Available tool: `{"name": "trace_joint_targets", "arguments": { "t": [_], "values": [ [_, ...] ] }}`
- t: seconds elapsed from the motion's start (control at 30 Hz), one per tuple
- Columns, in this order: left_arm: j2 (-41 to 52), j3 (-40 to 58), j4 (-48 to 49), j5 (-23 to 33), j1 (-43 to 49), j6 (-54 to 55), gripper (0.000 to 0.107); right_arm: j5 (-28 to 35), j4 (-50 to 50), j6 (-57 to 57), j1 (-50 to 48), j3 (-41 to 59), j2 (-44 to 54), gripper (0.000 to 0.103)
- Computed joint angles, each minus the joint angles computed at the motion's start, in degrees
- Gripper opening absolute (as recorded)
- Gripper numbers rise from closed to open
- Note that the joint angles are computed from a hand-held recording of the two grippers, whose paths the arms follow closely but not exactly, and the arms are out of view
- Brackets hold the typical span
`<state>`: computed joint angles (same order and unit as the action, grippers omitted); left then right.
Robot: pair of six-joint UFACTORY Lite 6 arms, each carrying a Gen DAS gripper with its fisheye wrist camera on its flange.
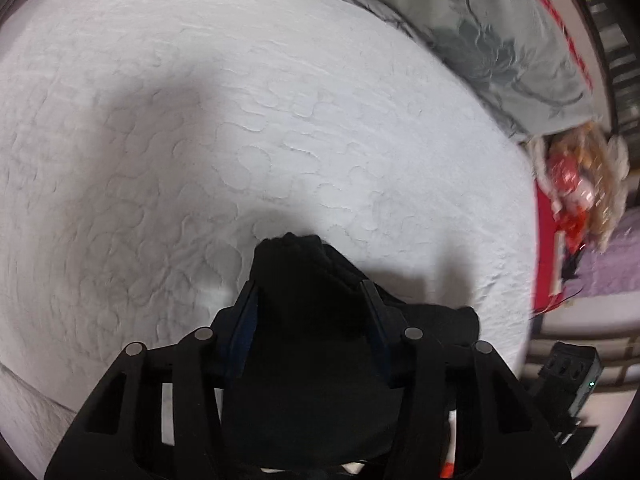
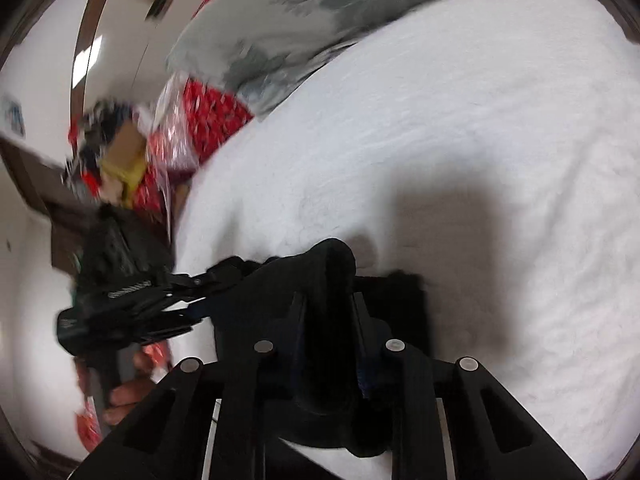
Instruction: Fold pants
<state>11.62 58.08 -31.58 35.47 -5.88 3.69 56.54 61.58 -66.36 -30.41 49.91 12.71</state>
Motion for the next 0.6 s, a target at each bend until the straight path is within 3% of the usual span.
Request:
{"name": "trace_joint_targets", "arguments": {
  "t": [0.07,0.27,0.37,0.43,0.6],
  "values": [
    [1.91,0.68,0.84,-0.41,0.31,-1.94,0.048,0.47,-0.61,-0.41,-2.42,-0.43,2.69,0.021],
    [-5.01,-4.81,-12.89,7.2,11.74,12.57,0.051,2.3,-1.51,1.73,-2.71,0.8,5.21,0.038],
    [-14.8,-13.04,-11.81,8.97,15.9,14.85,0.062,6.0,-3.94,2.48,-4.92,1.42,4.52,0.05],
    [-22.65,-21.2,-12.63,10.51,18.07,17.52,0.062,6.85,-4.45,1.83,-5.91,0.22,3.09,0.059],
    [-31.58,-33.81,-18.64,11.95,19.9,21.15,0.062,4.78,-5.64,0.5,-5.11,-3.2,0.25,0.06]
  ]
}}
